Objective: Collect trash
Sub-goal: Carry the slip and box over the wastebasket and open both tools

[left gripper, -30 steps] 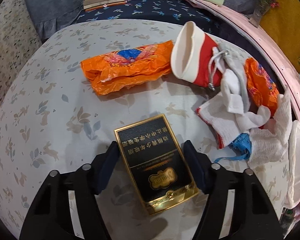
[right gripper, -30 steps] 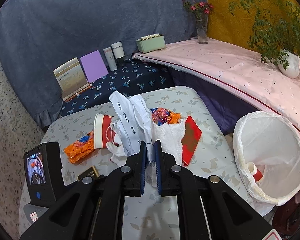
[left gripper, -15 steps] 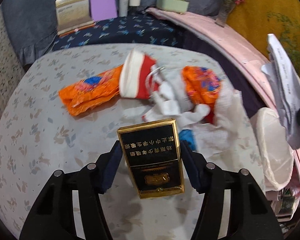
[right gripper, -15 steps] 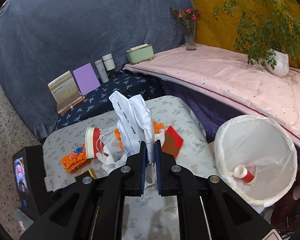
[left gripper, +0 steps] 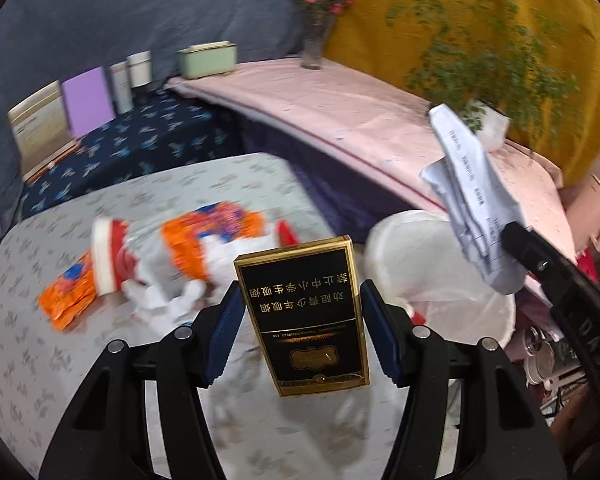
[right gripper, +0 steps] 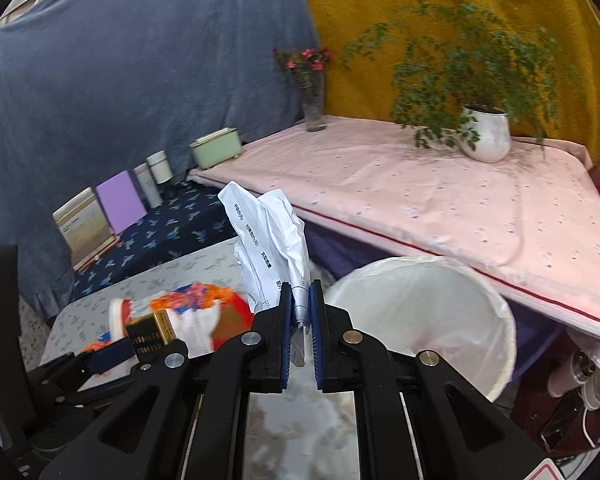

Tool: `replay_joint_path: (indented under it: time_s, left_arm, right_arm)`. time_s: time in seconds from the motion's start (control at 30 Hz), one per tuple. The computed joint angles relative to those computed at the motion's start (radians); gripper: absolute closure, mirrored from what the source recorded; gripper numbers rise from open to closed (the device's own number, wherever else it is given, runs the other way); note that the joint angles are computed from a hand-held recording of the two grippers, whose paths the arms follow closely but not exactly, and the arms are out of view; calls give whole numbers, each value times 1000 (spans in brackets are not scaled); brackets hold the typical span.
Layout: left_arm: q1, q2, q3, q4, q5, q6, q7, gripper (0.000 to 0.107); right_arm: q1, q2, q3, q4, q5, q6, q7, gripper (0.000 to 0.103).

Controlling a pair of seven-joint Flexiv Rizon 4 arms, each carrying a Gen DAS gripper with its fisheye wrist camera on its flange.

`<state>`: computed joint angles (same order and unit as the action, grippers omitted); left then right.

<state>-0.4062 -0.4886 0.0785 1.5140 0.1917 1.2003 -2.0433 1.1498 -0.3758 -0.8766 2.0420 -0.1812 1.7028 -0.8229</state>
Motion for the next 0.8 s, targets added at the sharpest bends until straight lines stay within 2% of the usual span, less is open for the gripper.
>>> replay_joint_path:
  time_s: [0.27,0.47,0.53,0.8]
  left_arm:
    - [1,-112,-108,-138,-96,9,190,50]
    - [-44,-195,-114,-238,-136,-5,295,50]
    - [-64,-219,-100,-271,-135,-15,310,50]
    - [-88,-261,-85,-322,-156,-31,337,50]
  right_arm:
    - [-4,10,-76,58,41,-3,0,94]
    - [-50,10,-65,76,59,-13,4,94]
    - [-59,6,-68,79,55,-19,10,94]
    - [-148,-1,-2,67,35,-23,29,93]
